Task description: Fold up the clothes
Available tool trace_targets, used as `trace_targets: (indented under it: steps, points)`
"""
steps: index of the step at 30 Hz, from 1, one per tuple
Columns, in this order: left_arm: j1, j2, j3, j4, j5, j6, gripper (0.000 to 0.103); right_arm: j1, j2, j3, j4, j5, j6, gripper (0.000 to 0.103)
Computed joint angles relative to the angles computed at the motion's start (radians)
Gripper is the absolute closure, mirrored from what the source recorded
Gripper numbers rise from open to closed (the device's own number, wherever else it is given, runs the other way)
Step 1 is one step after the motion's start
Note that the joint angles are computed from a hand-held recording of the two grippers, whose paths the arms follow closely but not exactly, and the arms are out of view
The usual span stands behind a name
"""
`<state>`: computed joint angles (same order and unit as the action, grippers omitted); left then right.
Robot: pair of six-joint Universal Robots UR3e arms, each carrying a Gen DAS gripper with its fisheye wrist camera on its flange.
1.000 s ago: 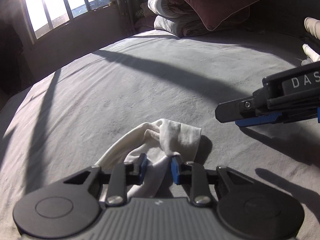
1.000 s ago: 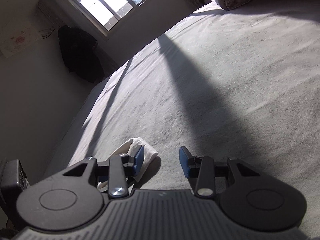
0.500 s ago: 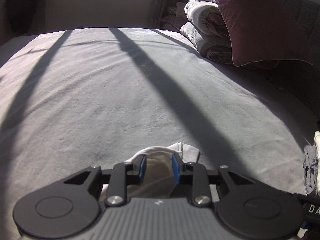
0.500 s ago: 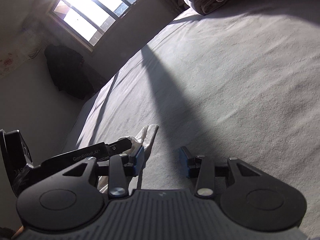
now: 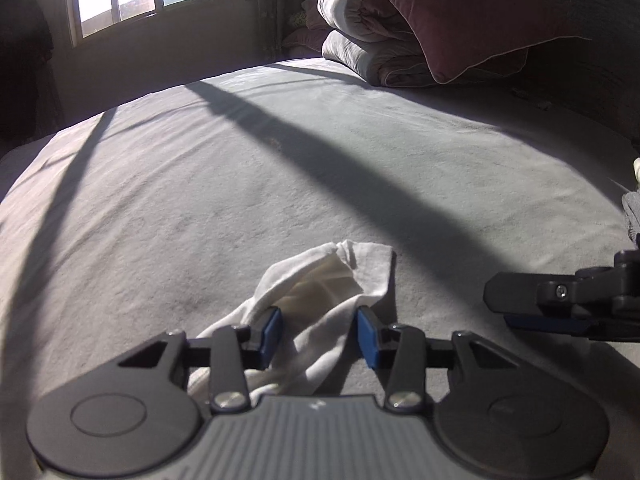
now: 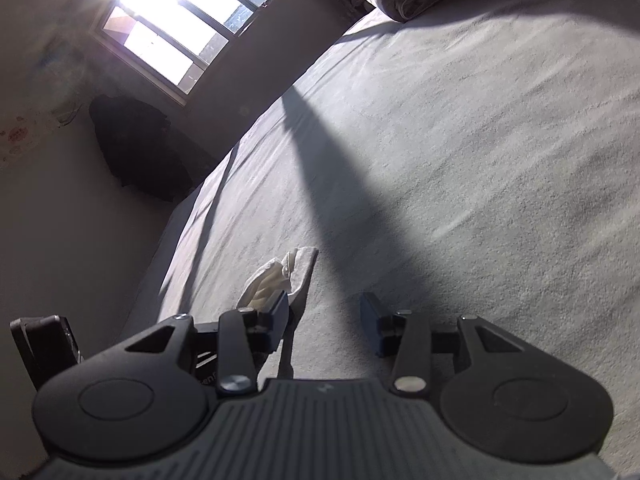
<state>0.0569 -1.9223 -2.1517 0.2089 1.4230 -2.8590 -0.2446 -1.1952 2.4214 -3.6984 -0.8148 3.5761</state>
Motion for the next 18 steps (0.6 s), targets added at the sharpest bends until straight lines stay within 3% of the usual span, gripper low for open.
trace_targets:
  steps: [1,3,9,18]
  points:
    - [-0.008,0.009,0.011,-0.024,0.01,0.02,0.1,-0.001,0.0,0.001,-0.002,0.002,0.001,0.058]
    - [-0.011,0.043,0.015,-0.063,0.007,0.055,0.1,-0.004,0.0,0.005,-0.006,0.006,0.001,0.058]
    - [0.076,0.31,-0.054,-0.197,-0.15,0.108,0.1,-0.026,0.015,0.028,-0.072,0.051,0.015,0.057]
    - [0.26,0.714,-0.04,-0.548,-0.406,0.188,0.1,-0.127,0.175,0.046,-0.481,0.301,0.143,0.043]
